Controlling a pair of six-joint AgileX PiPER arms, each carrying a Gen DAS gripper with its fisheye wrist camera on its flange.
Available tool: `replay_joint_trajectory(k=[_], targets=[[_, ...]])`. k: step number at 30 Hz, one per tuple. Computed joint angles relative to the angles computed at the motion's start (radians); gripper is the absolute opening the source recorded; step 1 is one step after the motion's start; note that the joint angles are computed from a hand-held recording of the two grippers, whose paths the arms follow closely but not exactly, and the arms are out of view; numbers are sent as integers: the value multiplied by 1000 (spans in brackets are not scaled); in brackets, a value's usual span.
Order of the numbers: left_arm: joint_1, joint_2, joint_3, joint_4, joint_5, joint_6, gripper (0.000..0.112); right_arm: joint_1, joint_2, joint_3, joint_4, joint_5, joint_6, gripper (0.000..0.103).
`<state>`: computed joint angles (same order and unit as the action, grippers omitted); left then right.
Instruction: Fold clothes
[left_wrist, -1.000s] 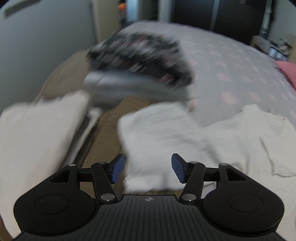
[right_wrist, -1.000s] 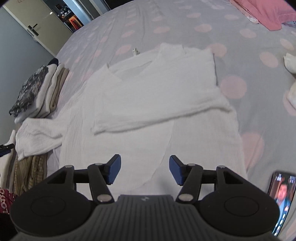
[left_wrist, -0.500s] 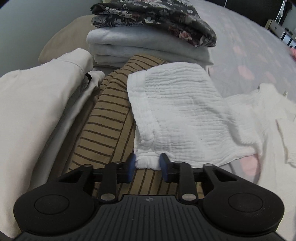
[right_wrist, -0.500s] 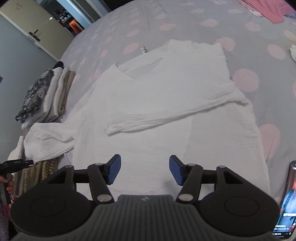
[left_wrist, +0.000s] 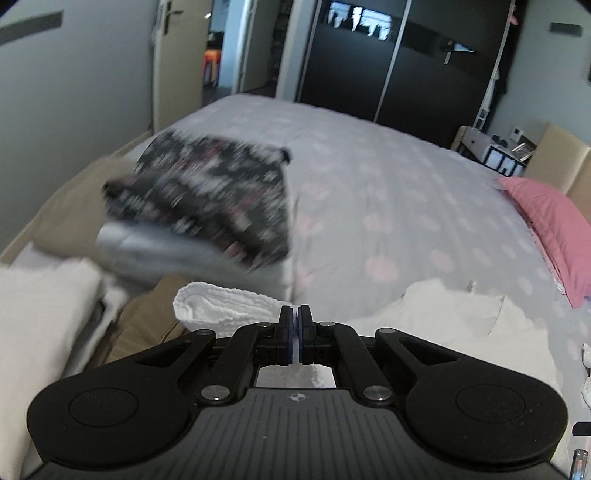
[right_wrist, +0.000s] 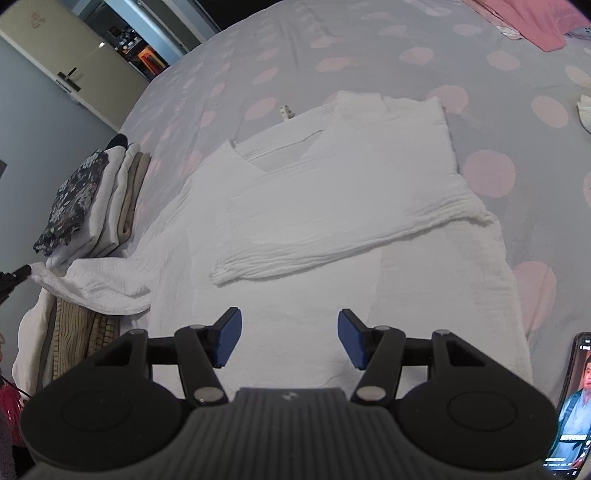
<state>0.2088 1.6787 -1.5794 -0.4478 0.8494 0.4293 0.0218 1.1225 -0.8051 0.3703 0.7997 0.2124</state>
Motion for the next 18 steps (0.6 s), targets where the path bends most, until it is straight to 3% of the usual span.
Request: replay_joint_trajectory(k=[6, 11, 15, 18], targets=[[-145, 115, -293, 184, 22, -151, 1, -117, 21, -14, 40, 44, -74, 61], [-187, 289, -659, 360, 163, -268, 0, -153, 24, -47, 71, 68, -126, 62], [-171, 401, -878, 422, 265, -298, 0, -167, 29, -66, 90, 82, -162, 62], [-179, 375, -824, 423, 243, -289, 0, -174, 36, -71, 101, 89, -182, 62]])
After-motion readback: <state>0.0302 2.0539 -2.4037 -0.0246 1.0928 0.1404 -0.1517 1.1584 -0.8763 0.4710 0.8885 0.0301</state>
